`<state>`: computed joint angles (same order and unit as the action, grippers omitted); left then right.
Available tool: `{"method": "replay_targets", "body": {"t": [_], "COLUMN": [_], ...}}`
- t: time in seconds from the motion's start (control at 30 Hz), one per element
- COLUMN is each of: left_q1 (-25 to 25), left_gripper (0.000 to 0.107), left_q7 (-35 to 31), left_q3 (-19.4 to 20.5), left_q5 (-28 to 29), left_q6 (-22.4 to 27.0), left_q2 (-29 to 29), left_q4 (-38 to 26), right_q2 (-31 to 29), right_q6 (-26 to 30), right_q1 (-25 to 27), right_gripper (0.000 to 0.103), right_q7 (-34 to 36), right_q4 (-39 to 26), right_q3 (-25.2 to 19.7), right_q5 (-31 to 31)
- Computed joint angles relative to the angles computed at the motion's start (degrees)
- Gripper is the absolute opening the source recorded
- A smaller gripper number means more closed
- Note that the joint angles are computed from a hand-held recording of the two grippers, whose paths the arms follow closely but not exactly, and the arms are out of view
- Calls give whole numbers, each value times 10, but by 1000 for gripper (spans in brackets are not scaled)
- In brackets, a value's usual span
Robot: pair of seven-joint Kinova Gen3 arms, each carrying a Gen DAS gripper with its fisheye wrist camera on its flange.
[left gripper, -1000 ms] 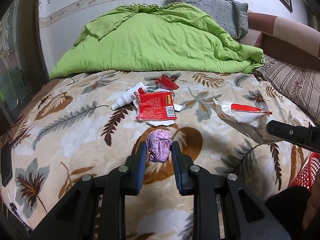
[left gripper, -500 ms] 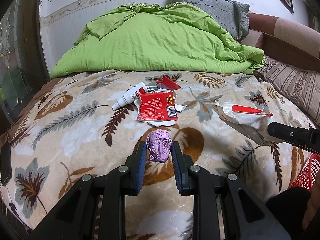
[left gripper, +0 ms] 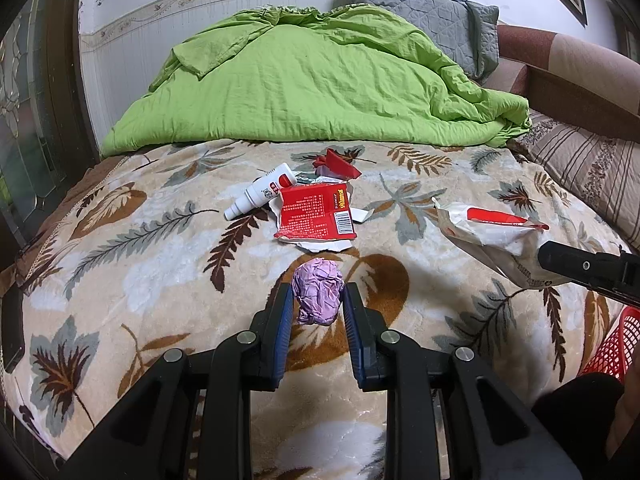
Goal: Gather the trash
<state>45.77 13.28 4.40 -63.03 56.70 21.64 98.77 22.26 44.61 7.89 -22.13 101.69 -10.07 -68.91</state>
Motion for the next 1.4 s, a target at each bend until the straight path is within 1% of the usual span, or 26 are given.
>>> {"method": "replay_targets", "body": {"t": [0.03,0.07,0.23,0.27,0.3,0.4,0.47,0.53,0.57,0.63,0.7,0.73,0.83,0.9,0.93,0.97,1.1,1.2,1.27,1.4], "left_q1": [3,13,108,124,132,128,119,112,114,134,137,130,85,53,42,33,-34,-67,-82,-106], "left_gripper": [24,24,24,24,24,24,24,24,24,24,24,24,24,24,24,24,24,24,24,24], "left_q7": [0,-3,-32,-35,-34,-20,-21,-31,-37,-62,-70,-73,-73,-88,-98,-113,-203,-273,-319,-412], "left_q3": [-4,-18,-149,-171,-183,-178,-164,-153,-155,-175,-168,-153,-78,-29,-12,2,107,187,240,346], "left_q5": [1,6,50,55,56,38,27,31,35,54,52,46,16,10,10,15,36,40,41,53], "left_q6": [-1,-6,-51,-62,-73,-96,-104,-105,-110,-117,-121,-118,-118,-131,-138,-142,-157,-157,-156,-136], "left_q2": [0,-1,1,1,0,-8,-10,-6,-5,1,1,1,-1,0,3,7,38,82,121,202], "left_q4": [0,0,-1,1,5,19,21,13,10,-5,-16,-22,-37,-54,-63,-76,-143,-210,-261,-361], "right_q2": [0,1,1,0,-1,-3,-7,-16,-19,-24,-29,-32,-42,-46,-51,-57,-79,-92,-97,-99], "right_q6": [0,0,-1,-3,0,20,35,44,51,69,86,94,111,123,126,126,116,103,91,74], "right_q1": [0,0,2,5,8,18,30,38,43,55,68,77,100,119,131,141,182,208,221,241], "right_gripper": [25,25,25,25,25,25,25,25,25,25,25,25,25,25,25,25,25,25,25,27], "right_q7": [1,0,4,7,10,1,2,5,5,6,5,5,5,1,2,5,17,27,23,15], "right_q4": [0,0,2,5,6,7,11,17,18,21,23,25,32,33,36,39,49,57,61,63], "right_q3": [0,0,0,0,0,9,15,23,28,38,50,57,78,92,101,108,140,161,172,183], "right_q5": [-1,-1,-7,-13,-17,-17,-19,-18,-17,-16,-10,-6,5,11,14,16,26,37,49,69]}}
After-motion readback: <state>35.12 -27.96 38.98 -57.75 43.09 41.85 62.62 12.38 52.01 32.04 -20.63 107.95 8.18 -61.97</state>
